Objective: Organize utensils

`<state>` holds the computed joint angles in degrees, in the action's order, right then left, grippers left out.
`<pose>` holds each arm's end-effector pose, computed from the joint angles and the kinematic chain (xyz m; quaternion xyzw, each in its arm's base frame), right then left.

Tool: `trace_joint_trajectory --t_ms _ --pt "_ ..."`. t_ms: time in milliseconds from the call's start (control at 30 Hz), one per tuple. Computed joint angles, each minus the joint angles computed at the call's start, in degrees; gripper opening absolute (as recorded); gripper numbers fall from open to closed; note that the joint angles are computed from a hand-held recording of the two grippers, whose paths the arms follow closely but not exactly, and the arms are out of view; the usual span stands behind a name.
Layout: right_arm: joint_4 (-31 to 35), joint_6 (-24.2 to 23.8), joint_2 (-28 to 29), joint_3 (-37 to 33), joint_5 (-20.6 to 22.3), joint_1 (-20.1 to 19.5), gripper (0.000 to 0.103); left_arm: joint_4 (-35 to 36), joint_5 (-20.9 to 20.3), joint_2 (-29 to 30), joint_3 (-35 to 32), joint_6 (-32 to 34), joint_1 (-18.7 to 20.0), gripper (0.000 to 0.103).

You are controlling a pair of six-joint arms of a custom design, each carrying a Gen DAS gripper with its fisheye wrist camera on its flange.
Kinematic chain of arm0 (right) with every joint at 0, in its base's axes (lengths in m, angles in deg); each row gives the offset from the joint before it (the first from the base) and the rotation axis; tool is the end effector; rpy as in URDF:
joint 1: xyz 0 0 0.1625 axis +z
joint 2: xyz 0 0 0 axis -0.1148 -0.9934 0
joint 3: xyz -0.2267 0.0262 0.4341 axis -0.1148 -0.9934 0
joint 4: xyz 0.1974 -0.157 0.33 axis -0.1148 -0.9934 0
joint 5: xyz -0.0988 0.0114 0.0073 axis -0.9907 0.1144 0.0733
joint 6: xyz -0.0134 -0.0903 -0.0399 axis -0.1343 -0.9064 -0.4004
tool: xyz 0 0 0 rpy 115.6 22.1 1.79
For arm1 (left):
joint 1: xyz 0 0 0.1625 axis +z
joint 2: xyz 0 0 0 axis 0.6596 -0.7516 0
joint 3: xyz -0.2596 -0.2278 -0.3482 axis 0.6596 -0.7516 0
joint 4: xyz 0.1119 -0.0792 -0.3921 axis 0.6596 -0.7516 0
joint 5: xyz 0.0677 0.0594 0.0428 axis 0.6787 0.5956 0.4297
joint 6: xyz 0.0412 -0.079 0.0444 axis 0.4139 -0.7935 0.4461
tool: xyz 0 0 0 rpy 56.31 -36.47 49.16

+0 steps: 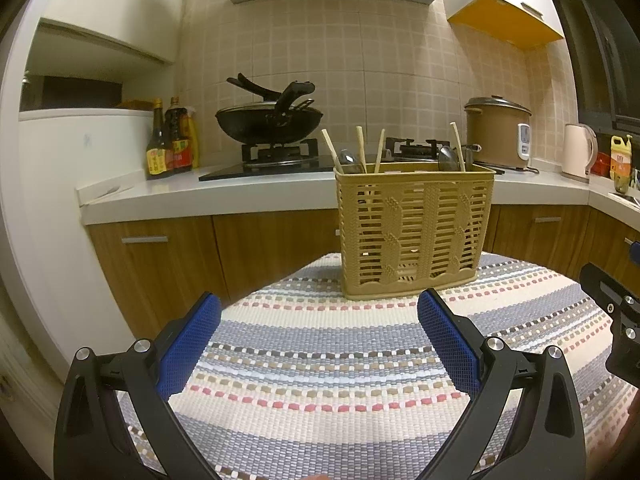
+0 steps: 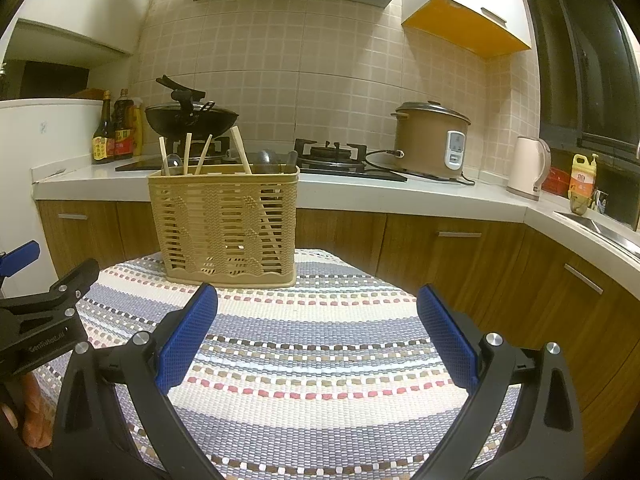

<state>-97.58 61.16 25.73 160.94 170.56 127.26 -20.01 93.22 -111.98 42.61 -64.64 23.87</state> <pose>0.3650 -0.5177 0.0073 0.1072 -0.6814 0.5912 0.4180 -0.0851 -0.6061 0.3164 0.3295 0.7670 -0.4893 0.2526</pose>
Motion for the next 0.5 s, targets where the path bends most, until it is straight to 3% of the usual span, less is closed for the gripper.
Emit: trace_joint_trajectory --t_ms 500 --pt "2.05 0.64 0.49 -1.01 0.31 0.01 0.095 1.49 -0.53 0.78 -1.14 -0.37 0.24 0.095"
